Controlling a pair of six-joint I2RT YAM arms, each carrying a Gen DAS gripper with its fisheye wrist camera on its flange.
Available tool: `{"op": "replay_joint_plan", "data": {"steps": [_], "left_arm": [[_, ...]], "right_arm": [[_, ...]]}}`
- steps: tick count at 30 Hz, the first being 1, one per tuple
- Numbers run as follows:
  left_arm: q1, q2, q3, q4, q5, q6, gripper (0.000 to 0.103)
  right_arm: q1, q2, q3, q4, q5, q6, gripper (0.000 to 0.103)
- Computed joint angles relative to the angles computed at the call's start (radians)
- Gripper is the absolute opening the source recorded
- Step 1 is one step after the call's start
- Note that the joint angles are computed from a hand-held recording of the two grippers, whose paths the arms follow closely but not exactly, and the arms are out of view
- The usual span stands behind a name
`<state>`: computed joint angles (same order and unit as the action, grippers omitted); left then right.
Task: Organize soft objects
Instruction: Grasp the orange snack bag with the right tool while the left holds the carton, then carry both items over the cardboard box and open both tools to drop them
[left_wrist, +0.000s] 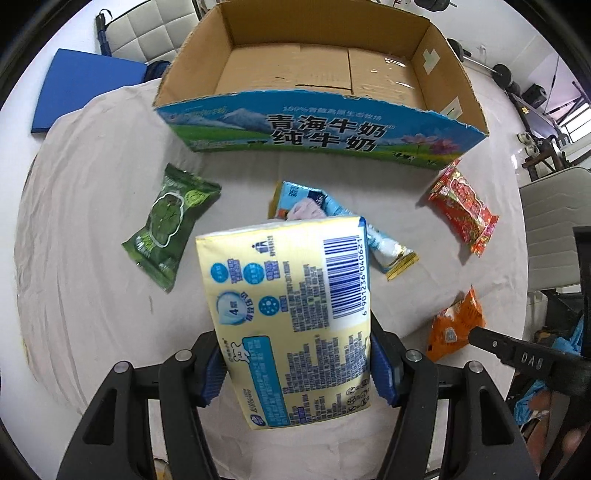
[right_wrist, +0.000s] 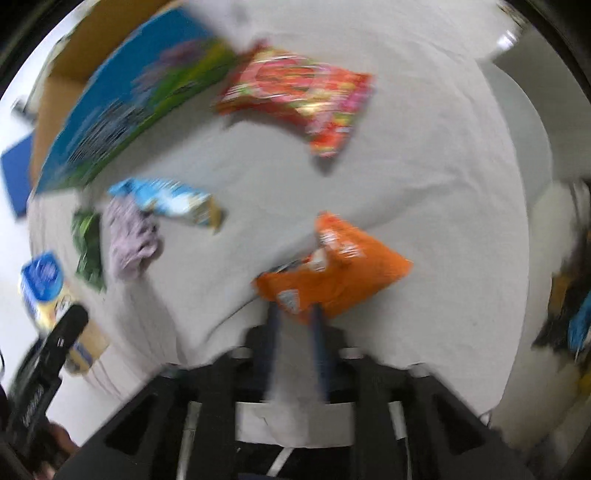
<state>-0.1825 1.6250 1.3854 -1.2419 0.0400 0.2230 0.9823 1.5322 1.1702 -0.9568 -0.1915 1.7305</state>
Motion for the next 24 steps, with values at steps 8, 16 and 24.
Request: {"op": "replay_joint_plan", "data": {"steps": [8, 16, 24], "left_arm": [[-0.014, 0.052, -0.007, 0.016, 0.010, -0.014, 0.062], [-0.017, 0.055, -0.015, 0.027, -0.002, -0.003, 0.062], [-0.015, 0.042, 0.109, -0.057, 0.021, 0.033, 0.062]], "right_arm": [[-0.028, -0.032, -0.289, 0.343, -0.078, 0.239, 0.076], [-0.001, 0.066, -0.193, 0.250, -0.024, 0.225, 0.031], [0.011, 0.099, 0.185, -0.076, 0.113, -0.020, 0.030]]}}
